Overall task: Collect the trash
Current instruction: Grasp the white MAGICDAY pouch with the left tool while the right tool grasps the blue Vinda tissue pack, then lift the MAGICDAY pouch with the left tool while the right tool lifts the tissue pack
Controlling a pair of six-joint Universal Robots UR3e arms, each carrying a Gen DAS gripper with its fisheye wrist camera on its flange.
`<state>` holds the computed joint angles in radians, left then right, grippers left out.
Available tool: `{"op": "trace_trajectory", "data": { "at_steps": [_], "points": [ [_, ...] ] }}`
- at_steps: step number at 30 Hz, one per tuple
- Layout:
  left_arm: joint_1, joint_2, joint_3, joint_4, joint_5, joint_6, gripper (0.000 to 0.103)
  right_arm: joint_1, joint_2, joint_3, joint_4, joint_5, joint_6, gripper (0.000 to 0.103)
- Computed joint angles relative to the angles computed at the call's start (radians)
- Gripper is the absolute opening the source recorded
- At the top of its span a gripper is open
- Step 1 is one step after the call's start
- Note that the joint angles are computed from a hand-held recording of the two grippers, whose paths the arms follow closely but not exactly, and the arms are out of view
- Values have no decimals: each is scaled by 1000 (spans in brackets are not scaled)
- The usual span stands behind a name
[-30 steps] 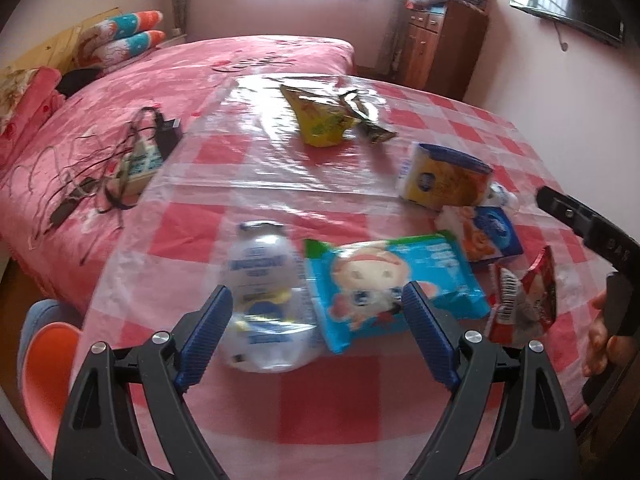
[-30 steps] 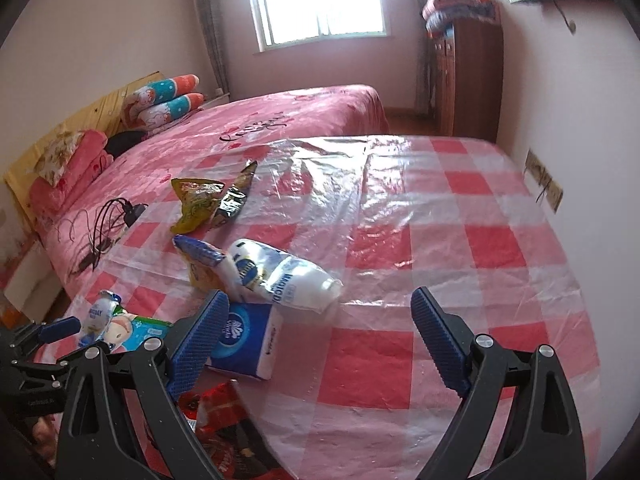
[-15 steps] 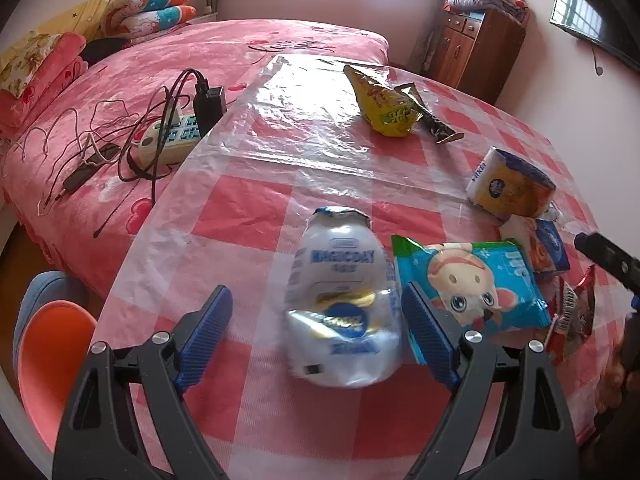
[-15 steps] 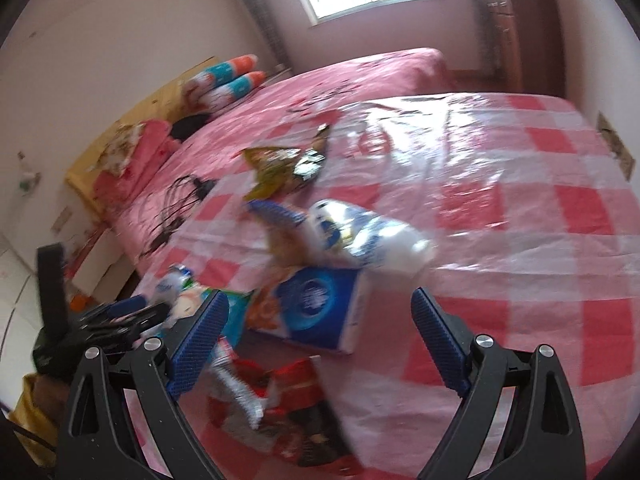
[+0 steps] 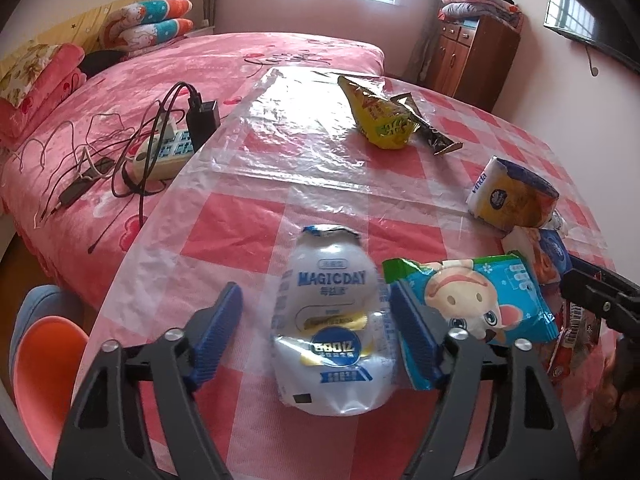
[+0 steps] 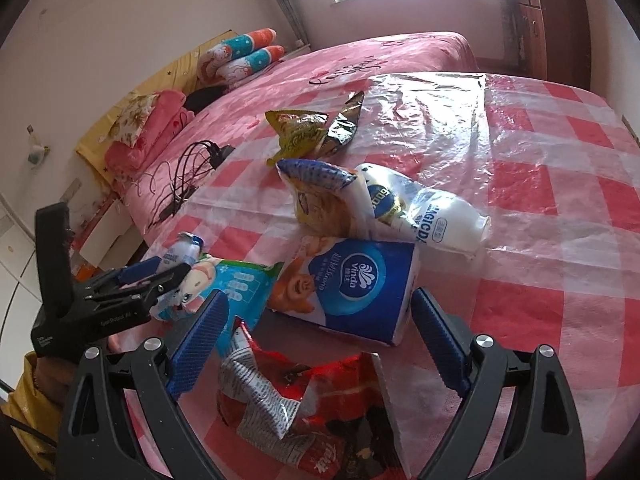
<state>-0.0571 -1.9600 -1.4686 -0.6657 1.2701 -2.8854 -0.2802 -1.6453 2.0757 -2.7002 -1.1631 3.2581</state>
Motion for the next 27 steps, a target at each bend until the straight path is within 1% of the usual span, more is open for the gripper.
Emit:
{"op": "trace_trajectory", "data": {
  "at_steps": [2, 4, 8, 9, 11, 14, 19, 27],
  "points": [
    [-9, -1, -7, 22, 16, 1, 63, -1, 5, -3, 5, -1, 3, 91],
    [-11, 0, -14, 37, 15, 0, 59, 13, 9, -9, -2, -29, 10, 91],
    [-7, 3, -25, 50, 6, -9, 58, 44, 36, -36, -6, -85, 25, 91],
    [-7, 3, -26, 52, 6, -11, 58, 60, 48, -50, -2, -111, 29, 90],
    [-6, 4, -26, 51, 4, -11, 58, 85, 68, -74, 0, -155, 40, 85],
    [-1, 6, -27, 49, -4, -11, 58, 105, 87, -96, 3, -191, 44, 83],
    [1, 8, -30, 50, -7, -11, 58, 112, 99, -107, 0, -202, 38, 77],
    [11, 9, -34, 49, -33, -18, 58, 103, 95, -99, -9, -178, 32, 71]
  ]
}}
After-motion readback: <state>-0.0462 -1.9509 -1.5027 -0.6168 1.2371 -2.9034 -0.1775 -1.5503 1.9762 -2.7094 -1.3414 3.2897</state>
